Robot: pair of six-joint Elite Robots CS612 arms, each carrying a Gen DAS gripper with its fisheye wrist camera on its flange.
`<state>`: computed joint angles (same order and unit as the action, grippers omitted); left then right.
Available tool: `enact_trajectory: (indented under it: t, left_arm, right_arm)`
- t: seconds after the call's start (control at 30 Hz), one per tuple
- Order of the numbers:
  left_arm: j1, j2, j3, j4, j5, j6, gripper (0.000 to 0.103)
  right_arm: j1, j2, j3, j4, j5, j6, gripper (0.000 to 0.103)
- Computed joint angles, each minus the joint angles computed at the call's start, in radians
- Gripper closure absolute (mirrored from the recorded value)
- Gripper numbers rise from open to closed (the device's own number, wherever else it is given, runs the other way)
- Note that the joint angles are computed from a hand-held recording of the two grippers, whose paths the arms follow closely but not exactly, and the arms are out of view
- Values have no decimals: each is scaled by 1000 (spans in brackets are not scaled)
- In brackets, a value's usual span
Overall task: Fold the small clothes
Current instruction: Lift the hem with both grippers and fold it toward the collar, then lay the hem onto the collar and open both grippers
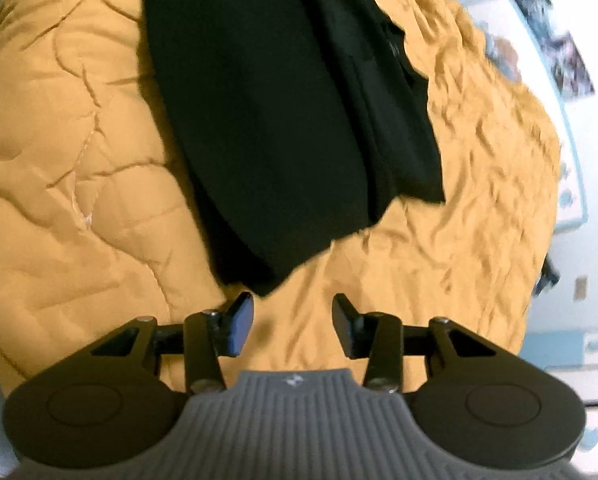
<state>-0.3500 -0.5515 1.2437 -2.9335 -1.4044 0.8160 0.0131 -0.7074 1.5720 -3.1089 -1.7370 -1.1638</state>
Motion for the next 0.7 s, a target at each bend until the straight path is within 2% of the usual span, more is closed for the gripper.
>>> enact_trajectory:
  t: [0.13, 0.23, 0.33, 0.4, 0.5, 0.53, 0.57, 0.6, 0.63, 0.7]
  left_arm:
    - [3, -7, 5, 4, -9, -15, 91]
    - [4, -3, -2, 19, -10, -31, 91]
    - [2, 0, -6, 36, 2, -21, 87]
    - [1, 0, -3, 44, 7, -4, 87]
    - [3, -2, 1, 41, 3, -4, 87]
    - [4, -4, 2, 41, -1, -10, 88]
    - [6, -5, 2, 42, -9, -16, 91]
    - [9, -8, 3, 45, -26, -29, 96]
    - [11, -11, 4, 46, -39, -42, 97]
    - [20, -17, -2, 64, -77, -85, 98]
  right_arm:
    - [7, 3, 14, -93, 30, -99, 68]
    - [16, 10, 16, -111, 22, -191, 68]
    - [21, 31, 23, -156, 9, -348, 68]
    - [23, 41, 28, -189, 9, -405, 69]
    - [23, 38, 31, -176, 17, -386, 81]
    - [22, 32, 32, -159, 19, -367, 93]
    - [21, 28, 32, -144, 21, -342, 99]
    - [18, 23, 32, -134, 32, -313, 100]
    - [14, 19, 29, -125, 45, -269, 103]
    - [9, 7, 24, -105, 66, -158, 103]
